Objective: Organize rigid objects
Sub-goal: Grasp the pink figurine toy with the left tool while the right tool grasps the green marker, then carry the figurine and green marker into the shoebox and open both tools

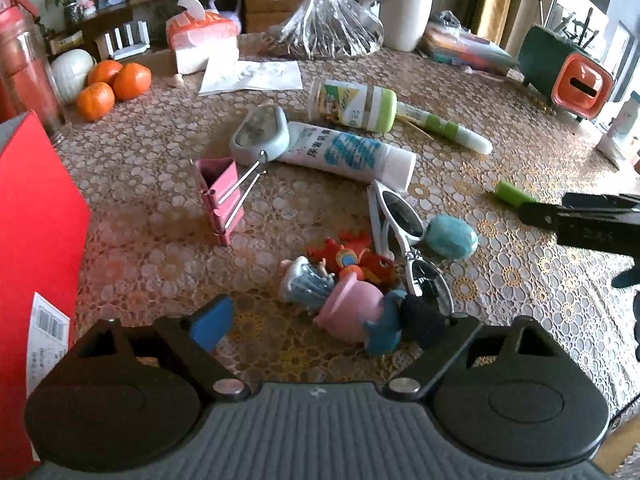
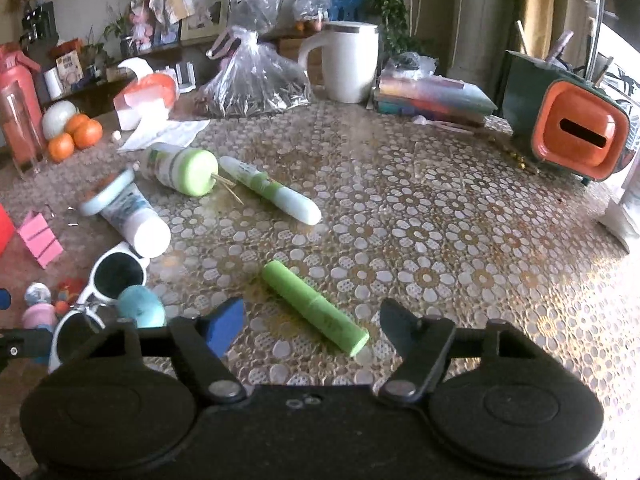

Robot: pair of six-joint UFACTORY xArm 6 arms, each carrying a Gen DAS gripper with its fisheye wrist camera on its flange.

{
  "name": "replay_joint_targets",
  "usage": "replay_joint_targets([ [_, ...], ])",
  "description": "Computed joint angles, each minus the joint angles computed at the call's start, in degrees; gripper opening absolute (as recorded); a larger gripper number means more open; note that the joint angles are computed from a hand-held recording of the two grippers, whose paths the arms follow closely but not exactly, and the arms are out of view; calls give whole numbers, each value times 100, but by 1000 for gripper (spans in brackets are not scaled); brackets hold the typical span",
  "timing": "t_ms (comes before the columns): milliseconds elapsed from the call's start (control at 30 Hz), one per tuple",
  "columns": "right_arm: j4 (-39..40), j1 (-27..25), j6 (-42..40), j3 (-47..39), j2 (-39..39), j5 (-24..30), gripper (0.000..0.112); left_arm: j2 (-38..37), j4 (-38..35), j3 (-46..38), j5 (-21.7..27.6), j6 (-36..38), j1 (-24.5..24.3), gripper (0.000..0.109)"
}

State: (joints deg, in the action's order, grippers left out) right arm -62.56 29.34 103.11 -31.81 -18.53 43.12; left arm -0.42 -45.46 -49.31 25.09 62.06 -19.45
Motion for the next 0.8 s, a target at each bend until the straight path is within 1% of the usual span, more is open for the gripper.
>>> replay_joint_targets([
  [67,-6,-91,-64,-36,85,-100,65,32,-11,-42,107,7,17,83],
  [200,39,-182,-179,-114,241,-245,53,48,-99,-87,260,99,34,74],
  [233,52,-178,-207,-146,278,-225,53,46,-136,-103,337,134,46,68],
  [367,108,-134,-219,-238,394,-165,40,35,-141,-102,371,175,48,68],
  [433,126,-104,-209,-283,431,-147,37,48,-130,-122,402,145,76,68],
  [467,137,-90,-225,-309,451,-143,31,42,-107,-116,381,116,78,68],
  [500,168,-59,-255,-347,478,-122,22,33,-76,-109,362,91,83,67],
  [567,232,-12,-295,-400,511,-94,16,24,-64,-110,371,86,115,67],
  [800,235,207,147,-441,372,-31,15,-81,-145,-149,605,103,316,67],
])
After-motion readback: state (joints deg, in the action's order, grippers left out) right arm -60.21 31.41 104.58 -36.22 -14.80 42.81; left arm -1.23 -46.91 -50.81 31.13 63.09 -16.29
